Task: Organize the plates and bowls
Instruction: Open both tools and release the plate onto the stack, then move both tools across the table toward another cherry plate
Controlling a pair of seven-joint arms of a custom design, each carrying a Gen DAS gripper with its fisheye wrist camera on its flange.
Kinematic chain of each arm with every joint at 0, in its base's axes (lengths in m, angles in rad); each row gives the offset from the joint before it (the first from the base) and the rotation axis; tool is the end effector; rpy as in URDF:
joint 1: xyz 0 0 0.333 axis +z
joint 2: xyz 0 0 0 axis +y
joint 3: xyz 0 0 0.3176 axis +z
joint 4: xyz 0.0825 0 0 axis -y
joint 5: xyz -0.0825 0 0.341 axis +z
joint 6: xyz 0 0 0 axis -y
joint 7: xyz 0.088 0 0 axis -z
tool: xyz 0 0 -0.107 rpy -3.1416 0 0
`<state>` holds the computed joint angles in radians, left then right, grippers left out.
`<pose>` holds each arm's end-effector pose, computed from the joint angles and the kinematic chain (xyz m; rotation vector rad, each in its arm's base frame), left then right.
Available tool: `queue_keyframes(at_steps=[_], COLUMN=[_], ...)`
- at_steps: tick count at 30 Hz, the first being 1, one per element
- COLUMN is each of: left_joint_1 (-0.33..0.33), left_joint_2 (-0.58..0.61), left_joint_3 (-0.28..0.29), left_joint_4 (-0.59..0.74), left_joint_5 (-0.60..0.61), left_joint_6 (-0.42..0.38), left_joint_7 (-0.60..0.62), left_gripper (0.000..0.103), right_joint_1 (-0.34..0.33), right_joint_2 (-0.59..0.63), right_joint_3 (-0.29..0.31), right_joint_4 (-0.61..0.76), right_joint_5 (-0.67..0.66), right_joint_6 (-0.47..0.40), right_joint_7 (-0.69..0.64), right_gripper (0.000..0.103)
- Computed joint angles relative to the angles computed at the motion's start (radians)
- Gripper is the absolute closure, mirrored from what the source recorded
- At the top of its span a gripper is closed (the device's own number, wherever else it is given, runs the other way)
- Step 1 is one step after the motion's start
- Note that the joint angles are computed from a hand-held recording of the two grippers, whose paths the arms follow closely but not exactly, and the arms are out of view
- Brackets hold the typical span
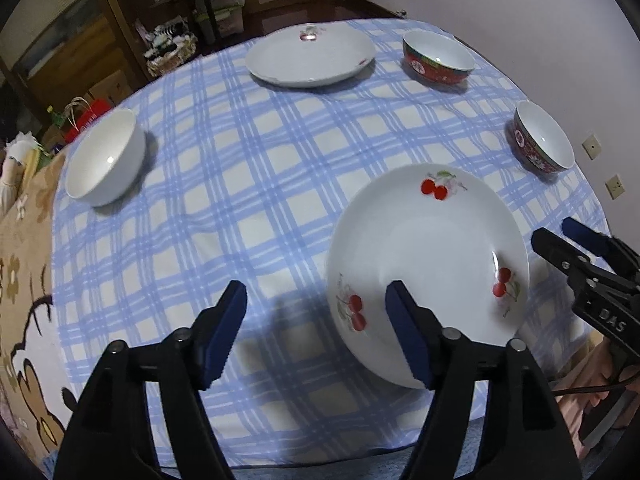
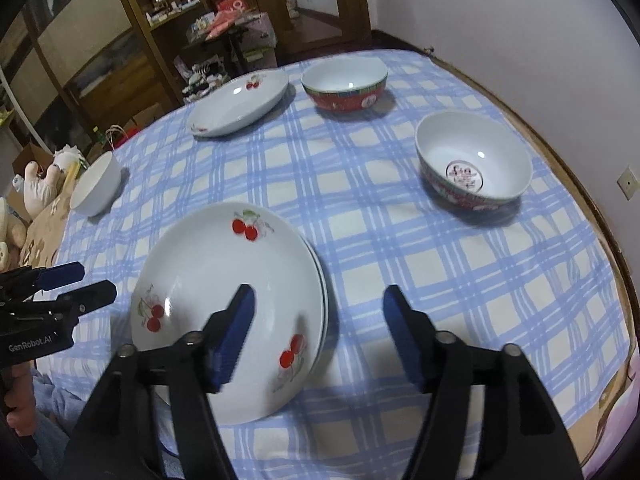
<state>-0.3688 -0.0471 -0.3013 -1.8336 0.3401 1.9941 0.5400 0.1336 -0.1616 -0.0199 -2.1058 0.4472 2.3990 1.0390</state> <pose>0.4242 -0.3142 0.5778 -2.2128 1.7174 -0.3180 0.5007 0.0599 0.5554 -2.1346 1.4420 -0.2248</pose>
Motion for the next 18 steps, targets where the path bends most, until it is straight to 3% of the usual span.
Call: queue_keyframes(at_steps=[2,5,14,18], left_joint_1=[0.0,0.0,0.006,0.017], left_joint_2=[0.003,0.001,0.0,-0.019], left_joint_3=[0.0,0.0,0.004,0.01], left_joint_4=[0.014,0.023,0.052,0.035], left_joint_5=[0.014,0.035,0.065,0.07], left_joint_6=[-0.015,-0.017,-0.03,0.012], left_joint_7=[0.007,0.006,0.013,0.003], left_gripper=[0.025,0.013,0.011,0.011], right_joint_1=[0.003,0.007,0.025,0.033], right_joint_2=[-0.007,-0.01,-0.01,-0.019], right_joint_3=[0.001,0.003,0.001,0.002], right_joint_4=[-0.006,-0.007,-0.009,-0.016], right_joint_5=[0.011,0.013,0.062,0.076], right_joint_6=[0.024,0.047,0.112,0.167], right_joint_7=[-0.004,-0.006,-0.063,-0.095], right_gripper=[0.012,0.012,0.011,0.011])
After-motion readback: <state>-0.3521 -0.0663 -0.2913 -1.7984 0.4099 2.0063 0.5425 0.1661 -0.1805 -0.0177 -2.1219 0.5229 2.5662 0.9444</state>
